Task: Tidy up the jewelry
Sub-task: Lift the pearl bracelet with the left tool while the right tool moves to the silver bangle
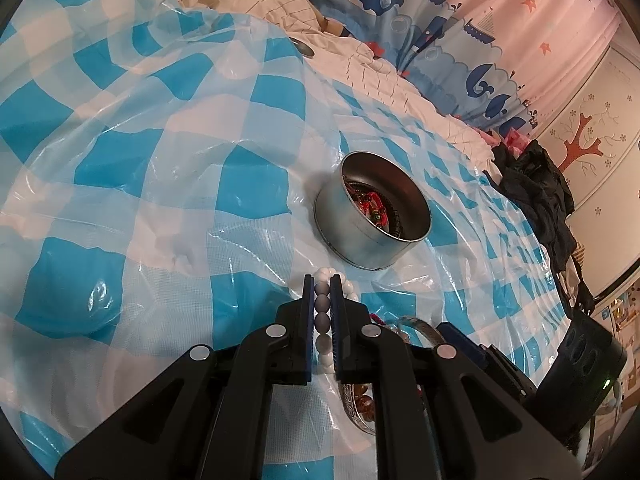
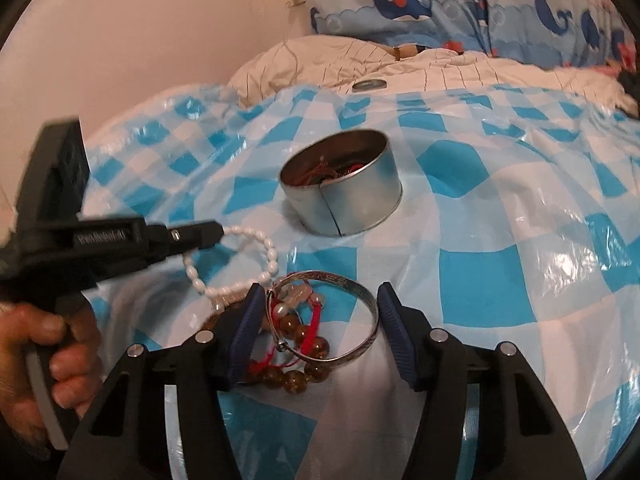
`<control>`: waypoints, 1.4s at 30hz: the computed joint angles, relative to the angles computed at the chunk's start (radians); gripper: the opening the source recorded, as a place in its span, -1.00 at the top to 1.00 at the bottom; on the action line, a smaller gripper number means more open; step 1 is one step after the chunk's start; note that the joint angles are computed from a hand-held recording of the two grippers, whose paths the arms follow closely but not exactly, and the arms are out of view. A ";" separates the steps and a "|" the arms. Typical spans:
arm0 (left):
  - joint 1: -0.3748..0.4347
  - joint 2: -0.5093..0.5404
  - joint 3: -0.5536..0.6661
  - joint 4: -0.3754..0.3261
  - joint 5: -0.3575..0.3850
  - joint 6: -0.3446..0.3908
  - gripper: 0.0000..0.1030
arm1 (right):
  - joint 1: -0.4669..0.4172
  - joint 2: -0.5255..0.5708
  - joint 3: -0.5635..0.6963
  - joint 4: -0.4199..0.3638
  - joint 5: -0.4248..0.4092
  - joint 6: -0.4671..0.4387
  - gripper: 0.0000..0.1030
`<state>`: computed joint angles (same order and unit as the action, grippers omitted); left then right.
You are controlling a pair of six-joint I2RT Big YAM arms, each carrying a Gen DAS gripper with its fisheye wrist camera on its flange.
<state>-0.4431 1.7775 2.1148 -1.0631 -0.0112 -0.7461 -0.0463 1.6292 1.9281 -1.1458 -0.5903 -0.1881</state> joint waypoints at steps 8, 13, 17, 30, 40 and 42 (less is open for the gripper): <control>-0.001 0.001 0.002 -0.008 -0.007 0.014 0.88 | -0.036 -0.013 -0.023 0.092 -0.040 0.151 -0.10; -0.005 0.003 0.008 -0.017 -0.017 0.025 0.88 | -0.036 0.010 0.003 0.065 -0.035 0.167 -0.11; -0.010 0.013 0.026 -0.037 -0.035 0.040 0.88 | -0.032 0.013 0.007 0.052 -0.023 0.155 -0.11; -0.032 0.058 0.109 -0.116 -0.112 0.107 0.88 | -0.026 0.019 0.011 0.032 -0.009 0.144 -0.11; -0.036 0.071 0.132 -0.132 -0.125 0.121 0.88 | -0.027 0.019 0.012 0.032 -0.012 0.144 -0.11; -0.037 0.073 0.136 -0.135 -0.126 0.122 0.88 | -0.027 0.019 0.012 0.032 -0.012 0.143 -0.11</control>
